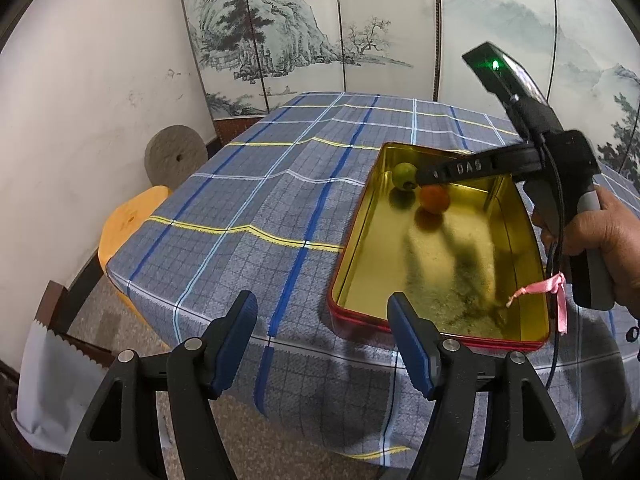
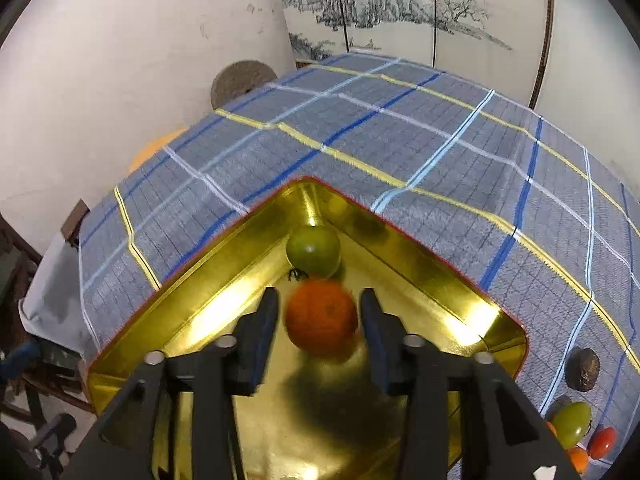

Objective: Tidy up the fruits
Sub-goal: 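Lift the right gripper out of the tin and back away, then reach the left gripper to the dark brown round fruit and grasp it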

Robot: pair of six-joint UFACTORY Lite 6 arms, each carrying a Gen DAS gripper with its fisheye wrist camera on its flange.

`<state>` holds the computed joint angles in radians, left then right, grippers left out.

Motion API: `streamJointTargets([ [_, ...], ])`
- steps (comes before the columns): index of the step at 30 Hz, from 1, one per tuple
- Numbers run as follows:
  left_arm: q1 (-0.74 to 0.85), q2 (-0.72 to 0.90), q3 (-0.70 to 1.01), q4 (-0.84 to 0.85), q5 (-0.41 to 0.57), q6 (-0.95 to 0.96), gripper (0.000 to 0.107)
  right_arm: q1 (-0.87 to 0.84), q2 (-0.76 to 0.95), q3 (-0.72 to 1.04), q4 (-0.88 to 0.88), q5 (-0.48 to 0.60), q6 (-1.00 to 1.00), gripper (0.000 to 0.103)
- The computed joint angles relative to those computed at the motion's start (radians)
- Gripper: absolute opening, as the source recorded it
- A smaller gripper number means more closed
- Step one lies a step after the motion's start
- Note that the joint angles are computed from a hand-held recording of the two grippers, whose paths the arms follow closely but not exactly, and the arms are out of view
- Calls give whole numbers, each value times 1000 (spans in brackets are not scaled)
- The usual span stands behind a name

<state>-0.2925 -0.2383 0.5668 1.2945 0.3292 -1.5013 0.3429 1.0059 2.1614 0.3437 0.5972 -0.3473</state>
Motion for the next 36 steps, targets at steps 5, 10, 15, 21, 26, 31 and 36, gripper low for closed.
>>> streamJointTargets([
  [5, -30, -13, -3, 3, 23, -12, 68, -35, -188, -250, 281, -143, -245, 57],
  [10, -63, -44, -1, -11, 33, 3, 69, -103, -566, -693, 804, -279, -762, 67],
  [15, -161, -76, 3, 25, 90, -51, 75, -243, -1003, -1155, 1237, -332, -1285, 79],
  [21, -301, -53, 49, 77, 125, -141, 76, -612, -1295, -1485, 1371, -281, -1604, 91],
  [26, -384, 60, 143, 106, 48, -253, 82, -980, -1200, -1517, 1399, -170, -1776, 92],
  [31, -419, 328, 390, -250, -56, 137, 82, -1199, -871, -1297, 1341, -132, -1714, 92],
  [36, -474, 608, 664, -451, -22, 365, 82, -1307, -602, -1065, 1206, -95, -1508, 92],
])
